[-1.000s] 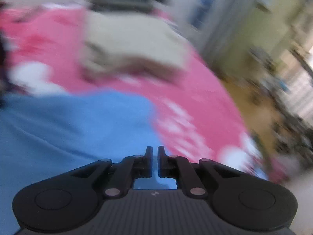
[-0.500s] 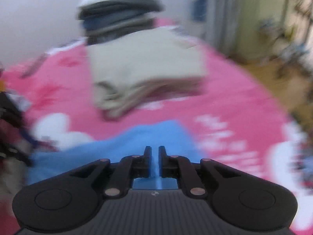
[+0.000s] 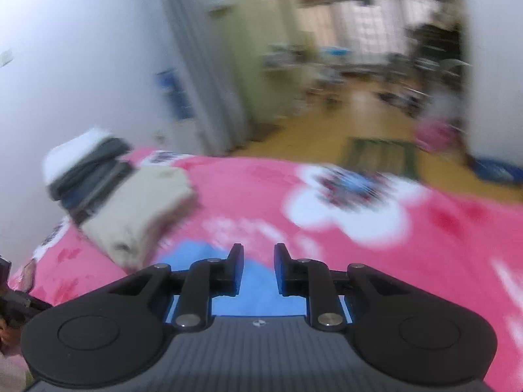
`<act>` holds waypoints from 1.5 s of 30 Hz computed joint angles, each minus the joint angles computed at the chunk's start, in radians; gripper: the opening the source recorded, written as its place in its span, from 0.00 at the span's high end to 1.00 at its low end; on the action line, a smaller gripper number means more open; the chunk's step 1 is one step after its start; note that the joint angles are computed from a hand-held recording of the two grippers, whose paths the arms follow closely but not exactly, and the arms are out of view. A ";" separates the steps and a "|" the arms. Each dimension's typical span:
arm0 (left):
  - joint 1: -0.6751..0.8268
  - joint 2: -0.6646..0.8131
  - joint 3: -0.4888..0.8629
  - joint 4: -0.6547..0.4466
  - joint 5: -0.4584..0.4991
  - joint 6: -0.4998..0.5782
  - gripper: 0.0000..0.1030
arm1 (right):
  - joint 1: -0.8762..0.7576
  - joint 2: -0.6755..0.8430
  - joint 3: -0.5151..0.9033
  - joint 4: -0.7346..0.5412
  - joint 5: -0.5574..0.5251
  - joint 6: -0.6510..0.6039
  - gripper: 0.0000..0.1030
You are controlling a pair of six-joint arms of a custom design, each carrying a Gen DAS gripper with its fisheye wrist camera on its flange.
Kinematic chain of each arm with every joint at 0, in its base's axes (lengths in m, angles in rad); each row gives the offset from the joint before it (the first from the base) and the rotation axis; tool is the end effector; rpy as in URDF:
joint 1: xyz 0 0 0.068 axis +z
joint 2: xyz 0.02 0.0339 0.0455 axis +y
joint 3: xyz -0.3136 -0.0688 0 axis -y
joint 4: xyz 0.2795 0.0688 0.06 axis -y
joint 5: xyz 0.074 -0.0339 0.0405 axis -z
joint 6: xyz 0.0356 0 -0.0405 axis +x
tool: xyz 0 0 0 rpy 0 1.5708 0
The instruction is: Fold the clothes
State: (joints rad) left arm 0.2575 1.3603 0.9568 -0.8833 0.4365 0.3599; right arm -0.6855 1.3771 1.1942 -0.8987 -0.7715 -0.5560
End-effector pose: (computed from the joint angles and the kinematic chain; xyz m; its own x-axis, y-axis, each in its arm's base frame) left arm 0.2600 0.0529 0.2636 -0.9098 0.0905 -0.4052 0.2181 0.9345 -0.2812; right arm 0.2419 -0.1657 0.3416 -0.6861 0.0723 -0.7240 -0.1906 0.9424 0.2747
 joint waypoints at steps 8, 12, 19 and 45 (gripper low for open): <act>-0.231 -0.056 -0.050 0.067 -0.106 -0.004 0.59 | -0.214 -0.128 -0.241 -0.036 0.164 -0.429 0.76; -0.324 -0.054 -0.072 0.097 -0.209 -0.024 0.58 | -0.071 -0.149 -0.353 0.130 0.180 -0.552 0.79; -0.333 -0.047 -0.072 0.091 -0.269 -0.047 0.58 | -0.235 0.189 -0.183 0.283 0.198 -0.463 0.98; -0.311 -0.046 -0.104 0.136 -0.244 -0.042 0.58 | -0.049 0.090 -0.283 0.516 0.367 -0.842 0.89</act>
State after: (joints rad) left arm -0.0530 1.3147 0.8530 -0.7472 0.1922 0.3179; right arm -0.7341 1.4676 0.9108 -0.3830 -0.4045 -1.3983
